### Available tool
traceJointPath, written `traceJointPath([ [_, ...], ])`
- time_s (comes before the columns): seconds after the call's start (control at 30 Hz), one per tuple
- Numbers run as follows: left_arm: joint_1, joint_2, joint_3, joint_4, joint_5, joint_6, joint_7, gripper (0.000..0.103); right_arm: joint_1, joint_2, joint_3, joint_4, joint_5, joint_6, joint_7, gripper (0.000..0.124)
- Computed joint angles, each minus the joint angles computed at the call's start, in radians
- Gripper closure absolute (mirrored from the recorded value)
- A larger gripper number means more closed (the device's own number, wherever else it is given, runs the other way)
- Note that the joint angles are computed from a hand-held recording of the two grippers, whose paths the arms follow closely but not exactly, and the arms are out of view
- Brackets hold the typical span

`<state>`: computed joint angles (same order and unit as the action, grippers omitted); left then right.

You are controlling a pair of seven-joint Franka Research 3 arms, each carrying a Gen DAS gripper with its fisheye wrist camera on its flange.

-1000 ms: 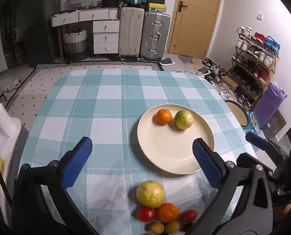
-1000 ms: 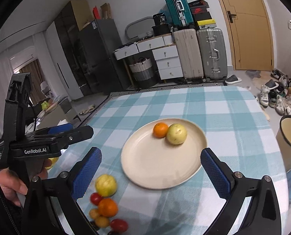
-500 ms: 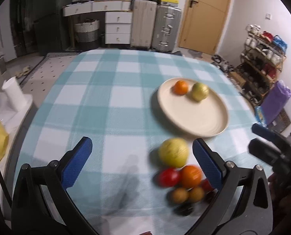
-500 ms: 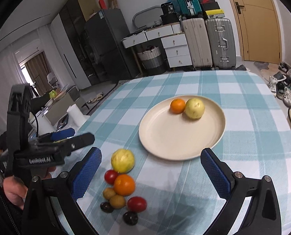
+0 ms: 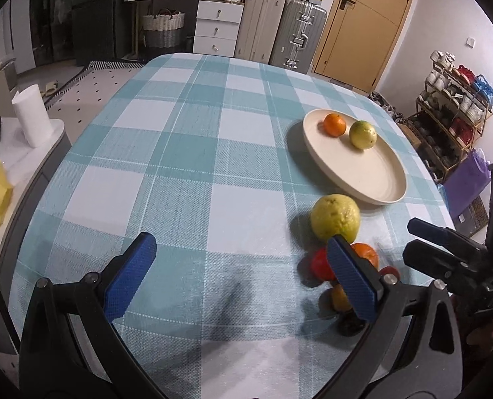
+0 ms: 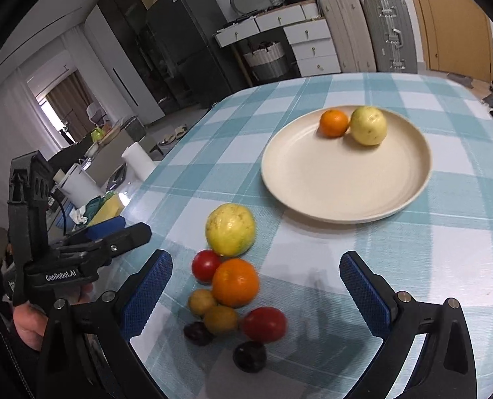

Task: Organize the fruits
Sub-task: 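Withdraw both grippers from the plate back toward the fruit cluster, then lower the right gripper onto the large yellow citrus and close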

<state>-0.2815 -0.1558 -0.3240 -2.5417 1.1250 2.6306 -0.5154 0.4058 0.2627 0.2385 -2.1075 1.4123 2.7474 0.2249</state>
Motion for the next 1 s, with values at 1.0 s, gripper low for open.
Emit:
traceJointPath([
  [1.0,0.012,-0.006,0.01,-0.042,-0.077,-0.032,0.079,0.001,0.003,0.158,0.066,0.166,-0.279,-0.028,0.241,0.027],
])
